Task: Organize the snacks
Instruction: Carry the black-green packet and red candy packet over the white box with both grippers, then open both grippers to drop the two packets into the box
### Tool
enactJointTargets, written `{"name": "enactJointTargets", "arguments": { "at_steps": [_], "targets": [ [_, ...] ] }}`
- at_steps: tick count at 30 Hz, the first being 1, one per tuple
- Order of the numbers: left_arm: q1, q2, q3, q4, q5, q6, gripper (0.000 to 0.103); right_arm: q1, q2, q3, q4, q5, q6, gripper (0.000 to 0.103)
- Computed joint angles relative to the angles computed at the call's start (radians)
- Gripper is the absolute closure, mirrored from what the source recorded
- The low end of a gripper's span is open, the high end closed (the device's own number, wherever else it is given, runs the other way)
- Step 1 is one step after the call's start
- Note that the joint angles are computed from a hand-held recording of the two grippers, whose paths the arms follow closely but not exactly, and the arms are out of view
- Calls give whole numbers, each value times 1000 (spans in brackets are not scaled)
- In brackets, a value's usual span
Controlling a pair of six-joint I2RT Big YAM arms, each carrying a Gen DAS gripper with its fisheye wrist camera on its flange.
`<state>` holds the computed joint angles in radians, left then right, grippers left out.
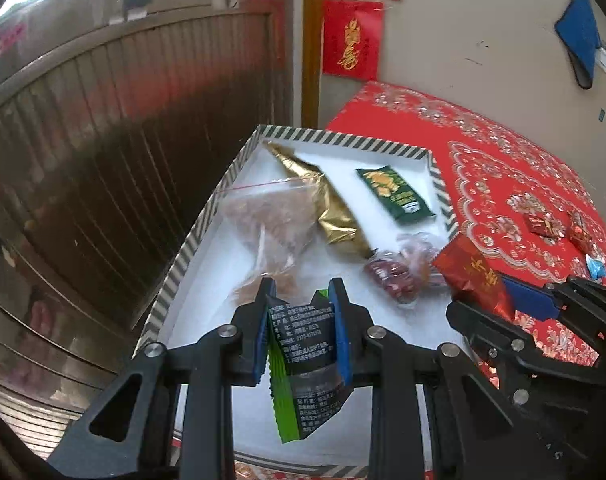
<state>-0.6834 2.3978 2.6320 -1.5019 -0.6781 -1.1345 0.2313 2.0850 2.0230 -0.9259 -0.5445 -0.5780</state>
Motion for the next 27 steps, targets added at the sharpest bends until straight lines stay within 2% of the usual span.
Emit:
{"name": "enactJointTargets", "arguments": {
  "at_steps": [3, 10, 17, 20, 27],
  "targets": [
    [3, -46, -94, 43, 7, -11, 74, 13, 5, -2, -14, 14, -16, 67],
    [9, -97, -212, 85, 22, -34, 74, 36, 7, -24, -34, 35, -54, 67],
    [14, -89, -214, 80, 31, -43, 74, 46, 13, -36, -56, 42, -77, 67],
    [15, -85, -209, 72, 32, -42, 74, 45, 27, -15, -96, 25, -89, 67],
    [19, -79, -209, 68, 45, -59, 72, 41, 40, 6, -135, -2, -105, 65]
  ]
}}
